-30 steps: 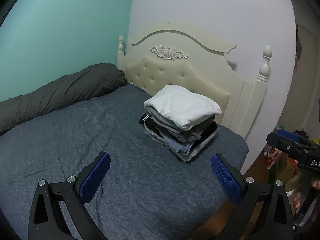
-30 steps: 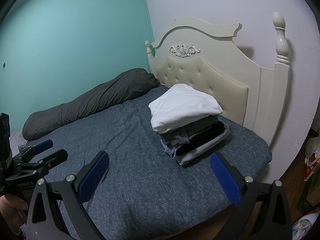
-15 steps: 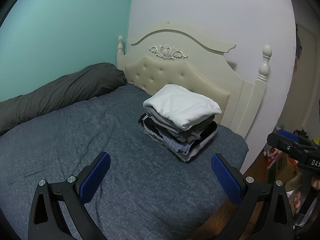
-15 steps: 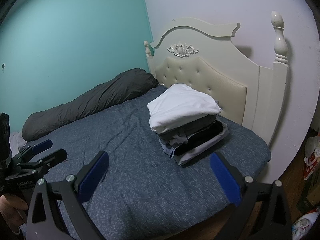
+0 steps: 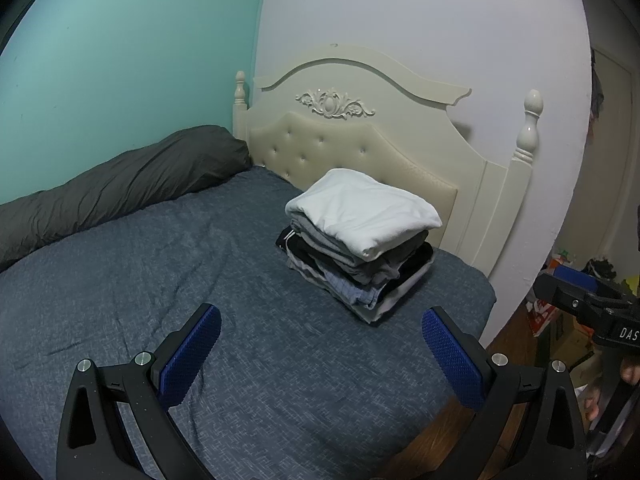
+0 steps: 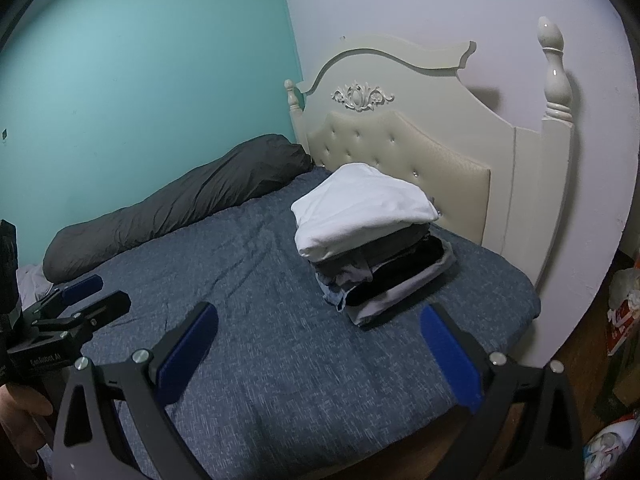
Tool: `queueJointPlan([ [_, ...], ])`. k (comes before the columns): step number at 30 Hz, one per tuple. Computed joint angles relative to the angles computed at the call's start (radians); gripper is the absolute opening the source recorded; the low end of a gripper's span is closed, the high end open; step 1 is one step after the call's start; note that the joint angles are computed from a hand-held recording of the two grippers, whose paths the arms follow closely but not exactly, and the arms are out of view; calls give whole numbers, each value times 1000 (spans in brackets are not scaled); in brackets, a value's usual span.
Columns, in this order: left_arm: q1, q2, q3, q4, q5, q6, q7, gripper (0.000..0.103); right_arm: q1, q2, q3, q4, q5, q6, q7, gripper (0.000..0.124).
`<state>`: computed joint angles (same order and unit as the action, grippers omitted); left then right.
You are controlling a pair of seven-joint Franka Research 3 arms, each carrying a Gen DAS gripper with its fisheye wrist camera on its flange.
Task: Fold clothes
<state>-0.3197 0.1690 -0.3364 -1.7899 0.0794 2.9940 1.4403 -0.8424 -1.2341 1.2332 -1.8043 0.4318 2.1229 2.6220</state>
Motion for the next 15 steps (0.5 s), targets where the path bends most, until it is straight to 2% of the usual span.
queueJointPlan([
  [15,2,-2,3,-5,3,-10,-4,103,0,-3,5,-3,14,-3,5,102],
])
